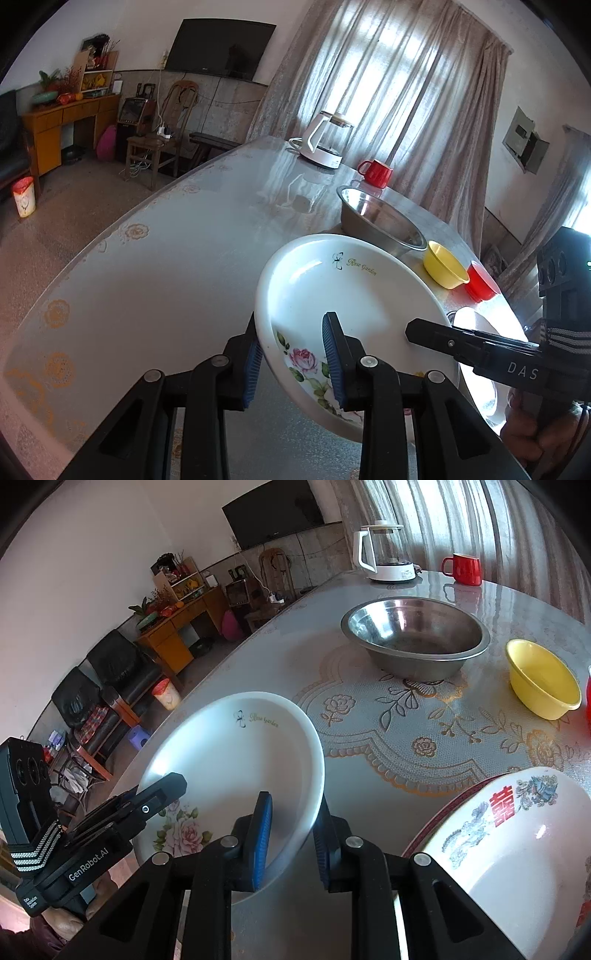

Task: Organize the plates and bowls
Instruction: 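Carry the pink-rose plate with both grippers over the double-happiness plate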

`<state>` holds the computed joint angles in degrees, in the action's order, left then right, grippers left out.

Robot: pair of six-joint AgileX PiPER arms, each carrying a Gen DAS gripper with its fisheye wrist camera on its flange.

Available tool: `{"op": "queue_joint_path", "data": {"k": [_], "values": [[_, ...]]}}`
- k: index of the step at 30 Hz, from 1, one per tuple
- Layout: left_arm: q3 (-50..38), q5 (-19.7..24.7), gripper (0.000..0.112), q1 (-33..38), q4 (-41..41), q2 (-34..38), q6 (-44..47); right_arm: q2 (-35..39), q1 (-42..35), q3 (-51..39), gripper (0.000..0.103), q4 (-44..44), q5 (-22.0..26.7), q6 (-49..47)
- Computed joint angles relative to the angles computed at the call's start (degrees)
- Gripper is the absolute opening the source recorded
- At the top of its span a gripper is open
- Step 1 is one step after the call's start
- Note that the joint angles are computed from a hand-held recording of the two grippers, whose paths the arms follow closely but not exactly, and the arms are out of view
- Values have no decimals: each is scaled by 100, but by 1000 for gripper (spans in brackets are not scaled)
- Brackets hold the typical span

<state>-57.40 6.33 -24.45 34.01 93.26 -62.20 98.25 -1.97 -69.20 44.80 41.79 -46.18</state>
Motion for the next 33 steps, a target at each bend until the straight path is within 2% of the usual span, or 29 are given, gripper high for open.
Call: {"op": "queue_joint_path", "data": {"k": [3, 8, 20, 33], "values": [[-85, 76, 31, -74, -255, -14, 291, -87, -110, 48, 21, 72, 49, -59], [-318, 230, 31, -278, -119, 0, 267, -252, -353, 199, 21, 216, 136, -193], [-1001, 388, 31, -662, -1793, 234, 2214, -605, -1160, 437, 21, 539, 374, -485], [-2083, 844, 31, -1245, -3928, 867, 4744, -1007, -2399, 841, 21, 810, 598, -881]]}}
